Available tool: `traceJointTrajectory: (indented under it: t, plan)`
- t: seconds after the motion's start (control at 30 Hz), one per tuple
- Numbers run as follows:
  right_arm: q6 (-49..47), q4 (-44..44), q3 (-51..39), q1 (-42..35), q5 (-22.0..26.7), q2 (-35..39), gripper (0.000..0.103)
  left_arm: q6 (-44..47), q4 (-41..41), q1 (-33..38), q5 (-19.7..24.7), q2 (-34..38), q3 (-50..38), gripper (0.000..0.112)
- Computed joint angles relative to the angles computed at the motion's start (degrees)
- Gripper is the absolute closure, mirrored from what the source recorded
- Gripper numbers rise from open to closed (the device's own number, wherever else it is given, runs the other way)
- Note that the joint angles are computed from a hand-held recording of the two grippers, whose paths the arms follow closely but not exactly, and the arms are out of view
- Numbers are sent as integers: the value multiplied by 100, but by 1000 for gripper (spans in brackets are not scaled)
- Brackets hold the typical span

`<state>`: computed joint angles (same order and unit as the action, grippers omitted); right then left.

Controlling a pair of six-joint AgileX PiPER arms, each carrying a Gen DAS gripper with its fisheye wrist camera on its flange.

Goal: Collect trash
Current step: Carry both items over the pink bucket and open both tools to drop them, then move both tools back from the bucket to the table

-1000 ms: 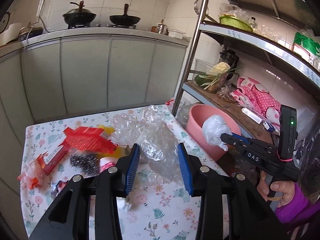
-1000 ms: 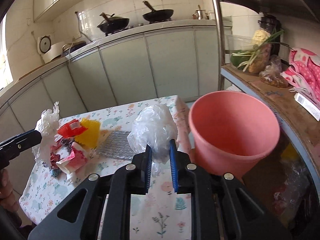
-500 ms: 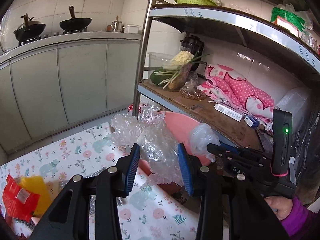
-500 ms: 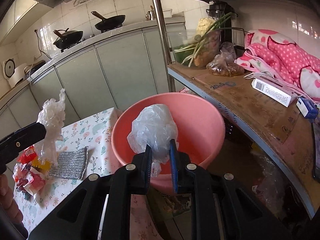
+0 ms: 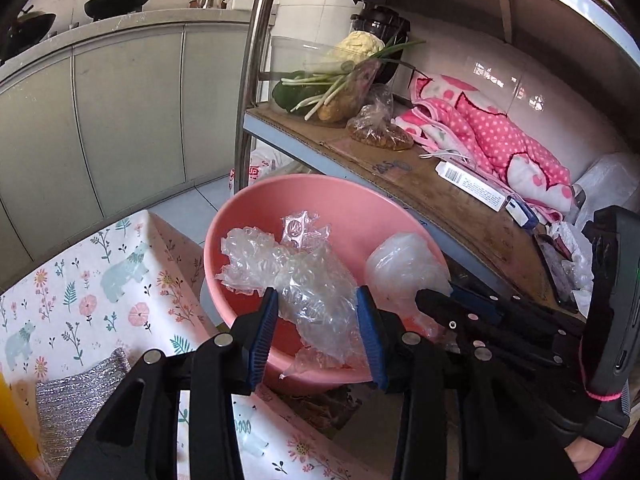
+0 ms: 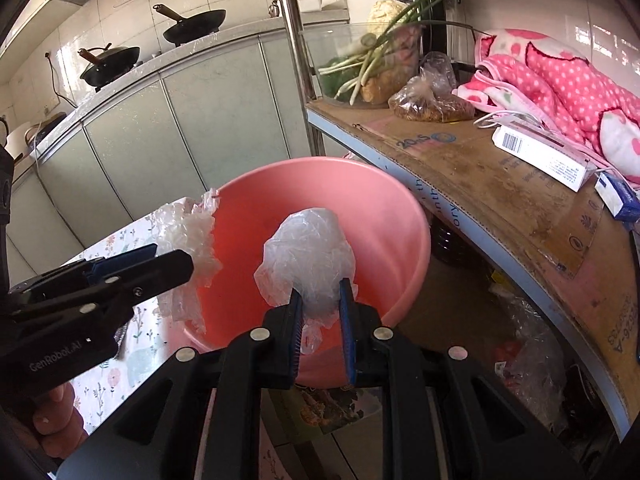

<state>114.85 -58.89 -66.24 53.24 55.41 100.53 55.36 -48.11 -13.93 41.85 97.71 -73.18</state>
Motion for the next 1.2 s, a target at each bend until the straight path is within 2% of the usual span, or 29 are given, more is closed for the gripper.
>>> traceJointTrajectory:
  t: [0.1,0.17,0.23,0.4,0.7,0.97,1.2]
  plan:
    - [68,29,46,-81,-91,0,77,-107,67,-7,42,97,-59,69]
    - [203,-11,153,-154,-245,-49,67,-188,97,21,141,162,-125,68]
    - [192,34,169,-199,-302,-53,64,-244,100,56,194,205,-166,68]
    - [71,130,42,-155,-162,21,63,-203,-49,214,397,170,-205,68]
    - [-43,93,-230,193,225,7,63,68,-298,561,635,-389,87,68]
    - [-292,49,-768,677,760,106,63,320,-513,1184,1011,-1111,490,68]
    - [-682,70,-1428,1014,987,410,63,880,-703,2000,1399,-1802,943,68]
